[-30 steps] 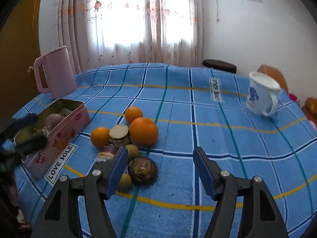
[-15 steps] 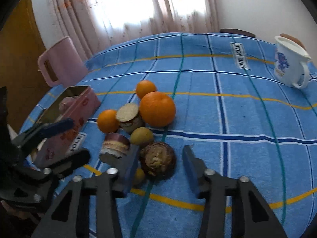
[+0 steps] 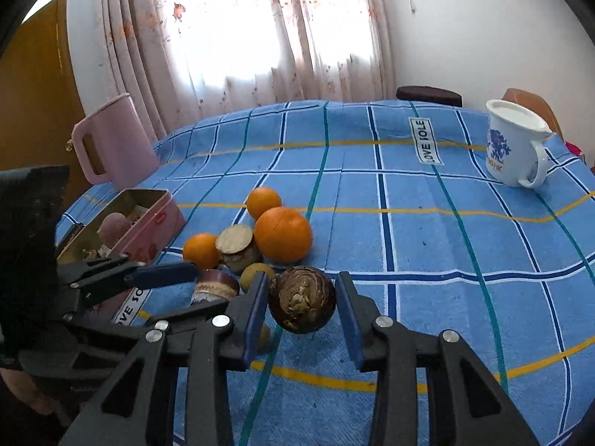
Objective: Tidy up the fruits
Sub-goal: 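Grasp a brown mangosteen with the right tool while the left tool grasps a small jar, then carry the mangosteen and jar over the tin box and release both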
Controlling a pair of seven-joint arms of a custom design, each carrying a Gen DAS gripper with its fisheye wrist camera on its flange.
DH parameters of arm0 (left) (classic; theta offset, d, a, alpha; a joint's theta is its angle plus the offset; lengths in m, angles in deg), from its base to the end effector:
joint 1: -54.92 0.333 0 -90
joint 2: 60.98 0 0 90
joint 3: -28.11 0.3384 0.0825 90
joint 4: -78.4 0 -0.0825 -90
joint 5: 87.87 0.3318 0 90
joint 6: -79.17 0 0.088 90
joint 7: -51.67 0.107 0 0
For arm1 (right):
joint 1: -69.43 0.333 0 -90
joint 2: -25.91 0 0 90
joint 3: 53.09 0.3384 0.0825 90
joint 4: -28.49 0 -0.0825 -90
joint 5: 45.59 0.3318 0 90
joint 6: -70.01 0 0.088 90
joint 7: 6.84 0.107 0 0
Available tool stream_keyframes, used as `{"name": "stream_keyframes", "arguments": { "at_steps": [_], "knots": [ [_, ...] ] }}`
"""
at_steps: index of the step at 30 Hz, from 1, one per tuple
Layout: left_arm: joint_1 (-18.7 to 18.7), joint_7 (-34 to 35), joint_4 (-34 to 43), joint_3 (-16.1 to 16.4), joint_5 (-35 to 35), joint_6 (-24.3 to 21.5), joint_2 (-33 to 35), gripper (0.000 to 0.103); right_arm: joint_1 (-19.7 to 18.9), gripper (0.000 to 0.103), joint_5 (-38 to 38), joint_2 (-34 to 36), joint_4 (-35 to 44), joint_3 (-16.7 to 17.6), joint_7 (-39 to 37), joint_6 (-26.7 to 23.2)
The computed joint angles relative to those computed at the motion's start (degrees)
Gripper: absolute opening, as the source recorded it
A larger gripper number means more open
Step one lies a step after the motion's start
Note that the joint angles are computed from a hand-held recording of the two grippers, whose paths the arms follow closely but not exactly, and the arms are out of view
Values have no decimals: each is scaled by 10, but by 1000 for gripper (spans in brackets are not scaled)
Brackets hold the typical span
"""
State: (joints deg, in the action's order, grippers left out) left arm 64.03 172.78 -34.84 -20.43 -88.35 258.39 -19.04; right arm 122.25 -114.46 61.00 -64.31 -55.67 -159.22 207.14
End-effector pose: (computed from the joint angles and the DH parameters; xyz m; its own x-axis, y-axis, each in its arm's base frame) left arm 0.5464 -0.3320 0.3258 -0.8160 -0.5504 0.1767 -0.5035 0.5267 -0.6849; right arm 0.4377 0.5229 0.3370 -0.2180 -0.9651 -0.1448 -0.5932 0.2489 -0.7656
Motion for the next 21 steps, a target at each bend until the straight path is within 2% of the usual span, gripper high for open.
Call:
{"name": "stream_keyframes", "arguments": {
  "at_steps": [4, 6, 9, 13, 21],
  "knots": [
    [23, 7, 1, -23, -4, -11, 12, 45, 12, 39, -7, 2, 7, -3, 0, -25],
    [36, 14, -7, -37, -5, -1, 16, 45, 16, 39, -19, -1, 3, -4, 11, -29],
    [58, 14, -31, -56, 10, 34, 18, 45, 22, 39, -38, -4, 2, -3, 22, -46],
    [73, -5, -55, -65, 42, 83, 18, 45, 27, 38, -55, -4, 4, 3, 25, -67],
    [88, -50, -91, -61, 105, 171, 13, 45, 39, 38, -86, -2, 11, 11, 24, -108]
  ]
}}
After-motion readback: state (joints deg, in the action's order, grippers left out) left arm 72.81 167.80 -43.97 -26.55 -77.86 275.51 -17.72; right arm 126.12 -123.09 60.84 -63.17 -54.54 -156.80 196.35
